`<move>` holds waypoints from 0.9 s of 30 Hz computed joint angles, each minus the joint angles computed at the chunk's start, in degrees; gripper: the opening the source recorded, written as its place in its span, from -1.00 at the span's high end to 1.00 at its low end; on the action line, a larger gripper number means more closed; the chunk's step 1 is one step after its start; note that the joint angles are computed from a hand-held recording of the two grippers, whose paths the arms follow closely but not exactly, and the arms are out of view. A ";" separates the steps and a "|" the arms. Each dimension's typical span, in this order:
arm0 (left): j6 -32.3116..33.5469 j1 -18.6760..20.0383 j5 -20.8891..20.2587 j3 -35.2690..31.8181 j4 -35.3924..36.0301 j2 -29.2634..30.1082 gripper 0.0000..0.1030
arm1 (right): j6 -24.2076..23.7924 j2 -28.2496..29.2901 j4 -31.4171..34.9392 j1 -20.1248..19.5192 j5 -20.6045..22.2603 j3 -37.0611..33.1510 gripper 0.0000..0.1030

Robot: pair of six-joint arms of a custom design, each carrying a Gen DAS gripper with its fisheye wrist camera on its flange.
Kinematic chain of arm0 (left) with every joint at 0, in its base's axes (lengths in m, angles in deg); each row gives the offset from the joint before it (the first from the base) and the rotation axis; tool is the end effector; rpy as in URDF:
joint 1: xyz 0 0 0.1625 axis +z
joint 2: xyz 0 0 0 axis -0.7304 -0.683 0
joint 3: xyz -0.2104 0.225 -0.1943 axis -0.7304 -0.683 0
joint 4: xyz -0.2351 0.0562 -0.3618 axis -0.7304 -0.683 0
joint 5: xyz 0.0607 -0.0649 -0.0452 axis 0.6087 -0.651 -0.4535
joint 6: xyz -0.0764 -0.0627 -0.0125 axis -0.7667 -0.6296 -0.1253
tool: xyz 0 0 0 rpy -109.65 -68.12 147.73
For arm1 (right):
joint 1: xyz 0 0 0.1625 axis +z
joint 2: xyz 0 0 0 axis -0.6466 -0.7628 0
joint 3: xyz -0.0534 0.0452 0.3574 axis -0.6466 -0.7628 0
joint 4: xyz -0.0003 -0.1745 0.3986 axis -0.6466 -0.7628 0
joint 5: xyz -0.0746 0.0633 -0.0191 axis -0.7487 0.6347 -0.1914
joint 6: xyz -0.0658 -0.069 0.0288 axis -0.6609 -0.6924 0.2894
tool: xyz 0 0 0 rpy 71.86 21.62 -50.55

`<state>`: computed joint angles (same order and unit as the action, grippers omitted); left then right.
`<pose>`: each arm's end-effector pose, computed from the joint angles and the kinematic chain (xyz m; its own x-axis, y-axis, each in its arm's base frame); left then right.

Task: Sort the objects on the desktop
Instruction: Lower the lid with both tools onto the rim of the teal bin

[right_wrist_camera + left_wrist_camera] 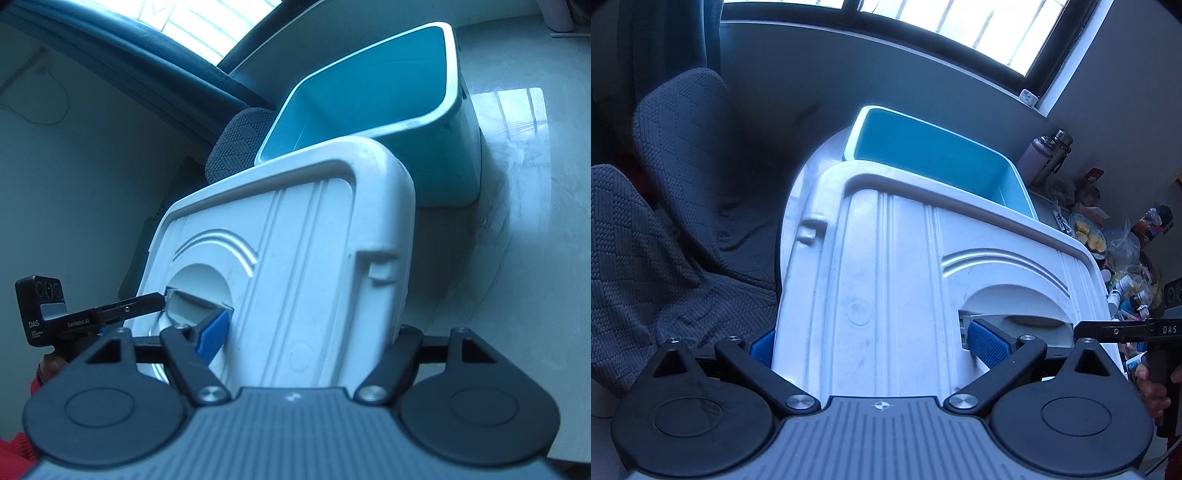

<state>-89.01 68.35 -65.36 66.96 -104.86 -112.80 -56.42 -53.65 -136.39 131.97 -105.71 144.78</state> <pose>-0.4491 -0.3774 0.3266 -0.8276 0.3563 -0.4338 0.5124 0.7951 -0.3244 0.1443 -0.2886 0.5091 -0.9985 -0.0520 -0.0150 -0.0346 0.8260 -0.5626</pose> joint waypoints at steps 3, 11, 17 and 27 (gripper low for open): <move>2.52 1.76 -0.39 -2.55 -1.15 2.57 -0.96 | 0.25 2.16 -1.21 -0.13 -0.13 -1.14 -0.43; 7.82 5.22 -0.87 -7.59 -3.47 7.45 -0.96 | 0.78 6.89 -5.41 0.10 -0.68 -2.89 -0.44; 10.21 6.92 -1.12 -12.04 -4.30 11.80 -0.96 | 0.61 9.35 -5.98 -0.53 -0.49 -5.00 -0.44; 12.50 9.27 -0.56 -20.35 -6.14 20.11 -0.96 | -2.01 16.84 -5.14 -3.17 1.19 -12.85 -0.44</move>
<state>-76.51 77.62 -65.92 46.61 -111.01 -92.69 -58.43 -36.82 -141.53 128.80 -104.51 131.93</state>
